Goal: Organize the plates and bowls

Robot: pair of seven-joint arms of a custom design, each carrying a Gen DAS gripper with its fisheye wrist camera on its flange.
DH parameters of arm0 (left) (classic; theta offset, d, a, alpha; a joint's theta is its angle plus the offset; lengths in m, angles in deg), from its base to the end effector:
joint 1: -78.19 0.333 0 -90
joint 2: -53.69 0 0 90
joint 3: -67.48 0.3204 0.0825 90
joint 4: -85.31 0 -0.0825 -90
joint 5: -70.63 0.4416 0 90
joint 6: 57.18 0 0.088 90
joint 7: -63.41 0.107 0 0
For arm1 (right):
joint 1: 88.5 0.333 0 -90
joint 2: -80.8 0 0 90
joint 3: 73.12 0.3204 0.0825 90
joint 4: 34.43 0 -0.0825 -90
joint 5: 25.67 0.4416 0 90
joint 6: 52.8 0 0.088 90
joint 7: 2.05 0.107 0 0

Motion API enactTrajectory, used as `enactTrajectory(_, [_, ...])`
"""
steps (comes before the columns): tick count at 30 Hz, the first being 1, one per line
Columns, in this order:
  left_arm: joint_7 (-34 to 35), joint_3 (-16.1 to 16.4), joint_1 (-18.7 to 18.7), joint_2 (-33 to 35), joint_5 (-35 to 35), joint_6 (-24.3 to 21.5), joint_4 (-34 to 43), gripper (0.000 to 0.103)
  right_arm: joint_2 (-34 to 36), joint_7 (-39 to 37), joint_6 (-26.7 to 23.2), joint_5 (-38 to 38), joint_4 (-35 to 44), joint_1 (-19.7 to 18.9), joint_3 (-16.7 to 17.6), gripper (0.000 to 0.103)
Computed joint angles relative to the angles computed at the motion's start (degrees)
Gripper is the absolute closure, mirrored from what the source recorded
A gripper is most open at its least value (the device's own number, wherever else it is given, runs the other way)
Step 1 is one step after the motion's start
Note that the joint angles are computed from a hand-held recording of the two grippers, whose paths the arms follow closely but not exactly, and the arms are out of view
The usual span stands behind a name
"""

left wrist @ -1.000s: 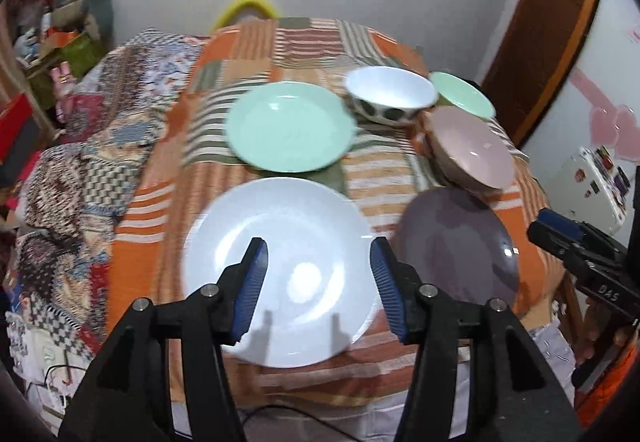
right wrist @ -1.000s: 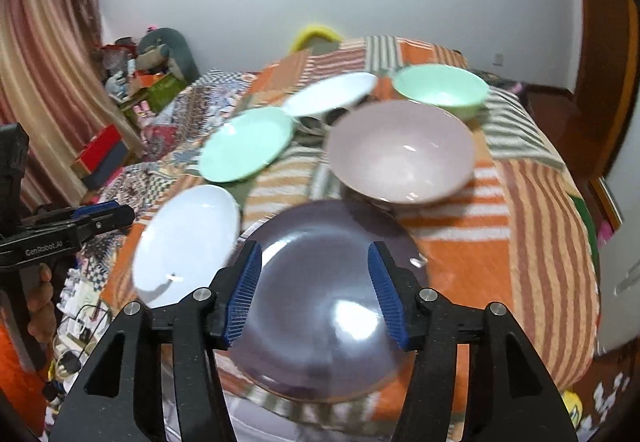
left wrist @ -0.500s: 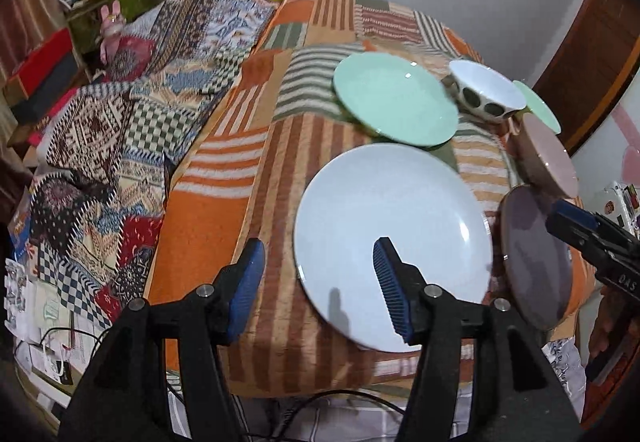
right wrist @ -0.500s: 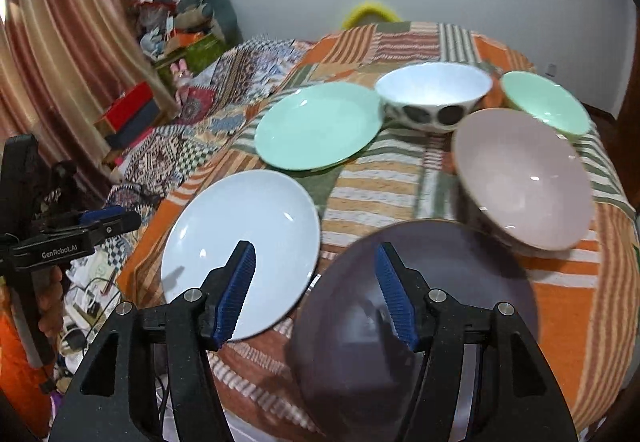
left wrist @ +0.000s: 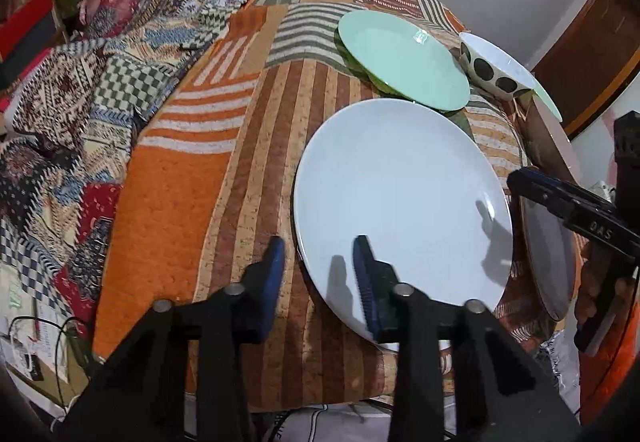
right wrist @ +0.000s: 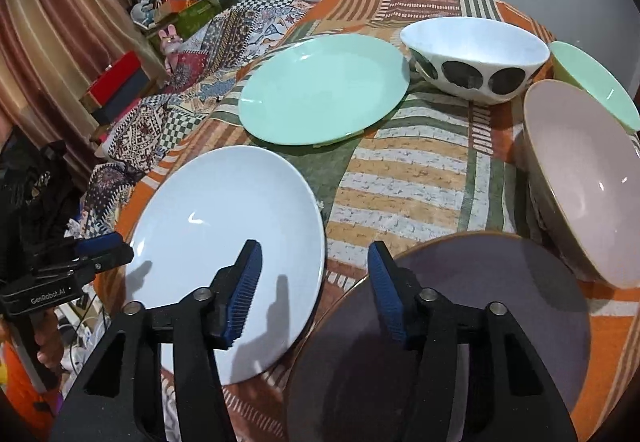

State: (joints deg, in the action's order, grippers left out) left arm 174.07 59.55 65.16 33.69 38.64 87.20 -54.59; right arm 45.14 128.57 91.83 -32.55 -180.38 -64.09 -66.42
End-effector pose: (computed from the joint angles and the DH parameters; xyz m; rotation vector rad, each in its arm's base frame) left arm 0.4831 -0.1812 0.4501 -1.7230 2.4389 -0.8531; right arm 0.3889 0.2398 0.5249 -1.7292 1.8925 -0.3451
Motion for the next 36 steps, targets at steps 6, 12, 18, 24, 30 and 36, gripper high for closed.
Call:
enactTrajectory(6, [0.3,0.3,0.1,1.4,-0.7,-0.4,0.5,0.079,2.5,-2.8,-0.3,1.1,1.6,0.5,-1.1,0.068])
enactTrajectory(12, [1.7,0.8,-0.1,1.2,-3.2,-1.8,0.1,0.079,5.7,-5.7,-1.5,3.6,3.3,1.0,-2.1,0.089])
enactTrajectory(18, [2.8,1.1,-0.2,1.5,-5.3,-2.5,0.3,0.08,5.3,-6.4,-1.3,5.1,3.0,0.8,-2.0,0.089])
enactTrajectory(24, [0.5,-0.9,0.2,0.4,-2.1,0.2,-0.9,0.081,5.3,-6.6,-1.6,5.9,3.2,0.8,-1.6,0.085])
enactTrajectory(30, [-1.3,0.2,0.1,-0.1,-2.5,0.3,-1.1,0.081,5.4,-5.7,-0.2,6.4,2.6,1.1,-1.4,0.085])
enactTrajectory(36, [-3.2,0.1,0.3,-0.8,-1.8,1.3,-1.4,0.081,4.7,-4.3,0.9,7.1,1.8,1.6,-1.4,0.085])
